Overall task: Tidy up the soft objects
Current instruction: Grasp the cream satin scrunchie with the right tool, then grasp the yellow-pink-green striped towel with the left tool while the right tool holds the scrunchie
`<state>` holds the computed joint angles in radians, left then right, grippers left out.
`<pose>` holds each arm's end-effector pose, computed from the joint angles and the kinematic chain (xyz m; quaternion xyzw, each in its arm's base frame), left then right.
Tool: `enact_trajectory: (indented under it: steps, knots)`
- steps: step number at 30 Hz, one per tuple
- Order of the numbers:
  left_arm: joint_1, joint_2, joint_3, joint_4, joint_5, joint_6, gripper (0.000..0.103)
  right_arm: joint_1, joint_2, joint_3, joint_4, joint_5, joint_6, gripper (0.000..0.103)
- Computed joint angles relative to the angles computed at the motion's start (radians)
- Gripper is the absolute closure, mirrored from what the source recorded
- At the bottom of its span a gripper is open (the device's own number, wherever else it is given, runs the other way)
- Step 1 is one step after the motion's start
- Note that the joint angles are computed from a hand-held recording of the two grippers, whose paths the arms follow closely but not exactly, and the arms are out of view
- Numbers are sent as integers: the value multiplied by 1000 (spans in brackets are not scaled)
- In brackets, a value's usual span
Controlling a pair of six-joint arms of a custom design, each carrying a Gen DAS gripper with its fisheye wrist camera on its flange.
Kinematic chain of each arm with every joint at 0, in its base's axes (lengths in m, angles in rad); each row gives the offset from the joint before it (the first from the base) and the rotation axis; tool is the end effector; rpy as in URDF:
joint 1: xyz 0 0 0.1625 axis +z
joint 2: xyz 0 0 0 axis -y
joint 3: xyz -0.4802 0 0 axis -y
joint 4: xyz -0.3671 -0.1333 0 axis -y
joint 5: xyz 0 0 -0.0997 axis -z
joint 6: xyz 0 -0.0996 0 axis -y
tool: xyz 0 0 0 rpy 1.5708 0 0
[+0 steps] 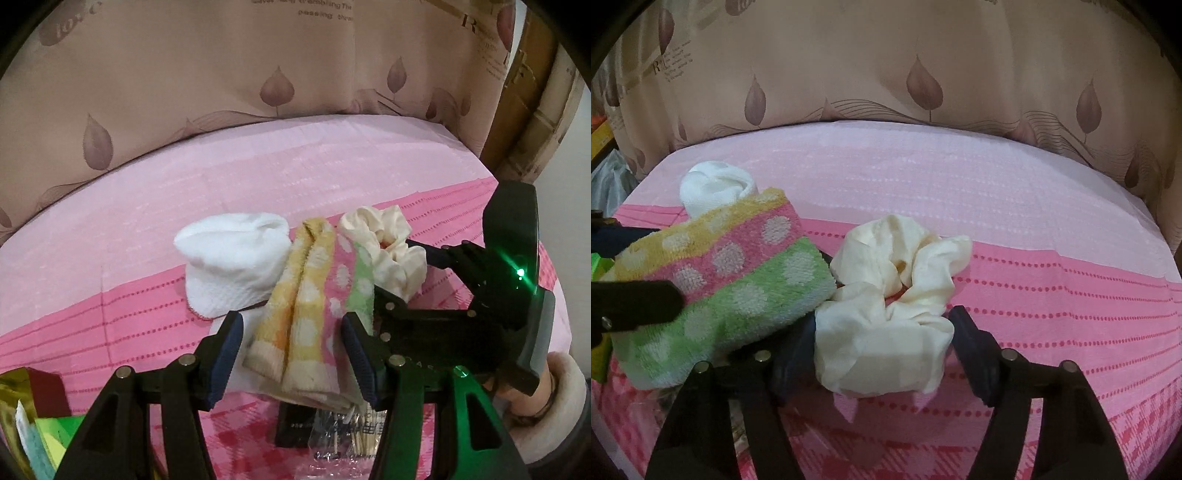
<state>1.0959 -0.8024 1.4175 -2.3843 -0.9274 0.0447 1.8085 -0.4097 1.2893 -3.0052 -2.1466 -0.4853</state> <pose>-0.1699 -0.7526 0.2375 0.2122 0.9204 -0.1589 0.2873 0.2660 -0.7620 0.0524 0.2534 -0.8901 0.2269 0.3034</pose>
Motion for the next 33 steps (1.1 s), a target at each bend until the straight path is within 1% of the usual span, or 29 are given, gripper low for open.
enact_trajectory:
  steps: [1,2,3,7,10,13,16,18,19,20,22,25,33]
  knots:
    - [2,3,-1,3,-2,-1,46,-1,-4,7,-8,11,1,53]
    - [2,6,-4,8,-5,-2,45,-3,-9,18,-18,21,1,61]
    - [3,9,-5,13,-11,-1,45,-4,-11,21,-23,25,5,73]
    - [4,27,-22,26,-10,-7,44,-12,-23,38,-46,42,35,86]
    - [0,34,-30,31,-5,-17,44,-15,-32,55,-66,32,58,87]
    - [-3,42,-34,31,-6,-23,44,-14,-39,76,-89,-7,38,88]
    - [-4,46,-31,24,-23,-26,44,-15,-53,104,-104,-12,37,88]
    - [-7,46,-24,18,-28,-35,55,-16,-55,103,-99,-11,43,88]
    - [-9,45,-21,17,-26,-37,63,-15,-52,97,-93,-14,44,88]
    - [-12,43,-13,6,-22,-39,68,-14,-51,94,-91,-18,42,88]
    - [-17,38,-3,-8,-18,-45,72,-11,-45,85,-90,-28,37,88]
    - [-26,34,2,-11,7,-60,74,-7,-39,79,-92,-39,32,88]
    - [-56,1,62,-69,12,-52,75,-6,-36,76,-92,-48,30,87]
